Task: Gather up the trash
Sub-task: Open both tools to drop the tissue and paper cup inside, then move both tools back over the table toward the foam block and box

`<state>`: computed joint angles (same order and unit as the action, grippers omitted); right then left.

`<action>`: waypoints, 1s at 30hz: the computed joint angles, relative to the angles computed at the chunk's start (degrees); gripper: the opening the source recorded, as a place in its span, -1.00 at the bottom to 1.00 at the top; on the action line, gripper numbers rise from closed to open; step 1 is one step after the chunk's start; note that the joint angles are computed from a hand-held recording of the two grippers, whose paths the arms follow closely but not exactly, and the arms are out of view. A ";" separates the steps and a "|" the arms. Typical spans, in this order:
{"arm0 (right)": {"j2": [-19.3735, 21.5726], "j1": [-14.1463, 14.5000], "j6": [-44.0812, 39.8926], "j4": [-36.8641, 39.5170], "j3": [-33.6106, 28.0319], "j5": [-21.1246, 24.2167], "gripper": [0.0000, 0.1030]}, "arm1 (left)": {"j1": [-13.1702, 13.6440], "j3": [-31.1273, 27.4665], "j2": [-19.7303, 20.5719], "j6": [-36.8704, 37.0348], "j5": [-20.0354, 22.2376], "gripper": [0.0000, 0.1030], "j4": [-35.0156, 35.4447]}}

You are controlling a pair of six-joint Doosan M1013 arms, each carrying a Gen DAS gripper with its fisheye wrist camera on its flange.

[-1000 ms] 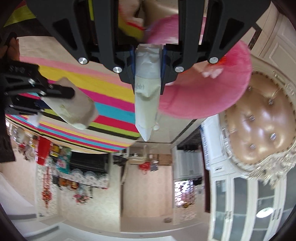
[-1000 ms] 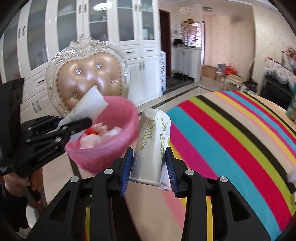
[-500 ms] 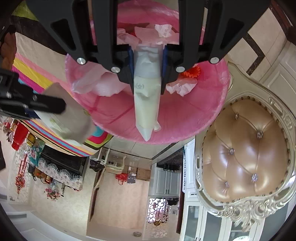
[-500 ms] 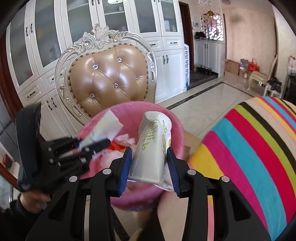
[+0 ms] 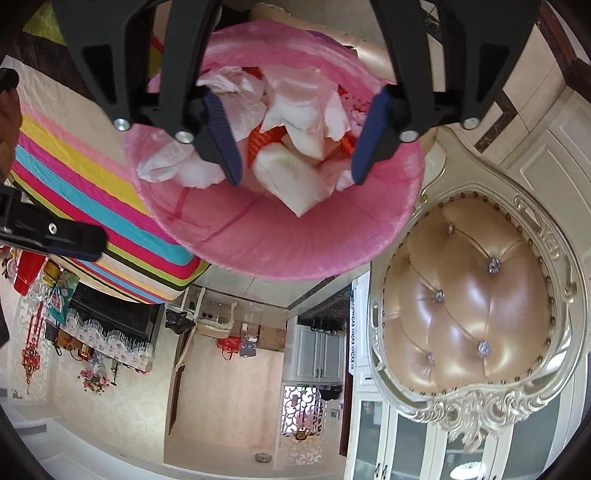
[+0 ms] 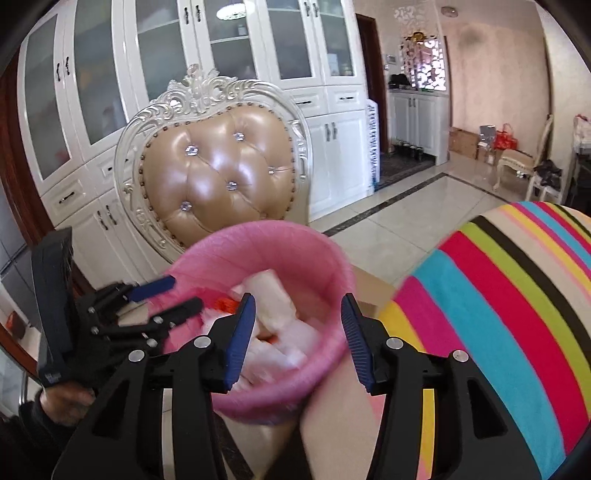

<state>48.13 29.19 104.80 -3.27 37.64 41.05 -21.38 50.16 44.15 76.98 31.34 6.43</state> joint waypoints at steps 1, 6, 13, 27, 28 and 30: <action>-1.17 -0.14 0.81 -0.60 2.14 -0.98 -0.08 | -0.38 0.10 -0.17 0.02 -0.37 0.36 0.33; -7.40 -0.60 8.63 -8.41 12.83 -5.38 -0.08 | -2.25 -0.08 -0.58 2.54 -2.27 0.58 0.20; -16.36 -1.11 25.94 -25.53 26.82 -10.10 0.13 | -5.15 -1.62 -0.52 7.46 -2.70 0.78 -3.68; -29.91 -3.28 59.67 -51.74 47.77 -5.29 0.33 | -13.89 -10.73 3.46 21.49 -0.91 0.90 -12.51; -30.34 -3.35 60.67 -52.50 48.38 -4.48 0.35 | -14.44 -11.24 3.77 22.35 -0.82 0.90 -13.08; -31.43 -3.58 63.33 -54.42 50.07 -2.46 0.39 | -15.62 -12.80 4.66 25.35 -0.60 0.90 -15.17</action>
<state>16.70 25.61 168.13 -57.69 87.71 38.59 -37.00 37.36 48.82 102.33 30.74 -8.74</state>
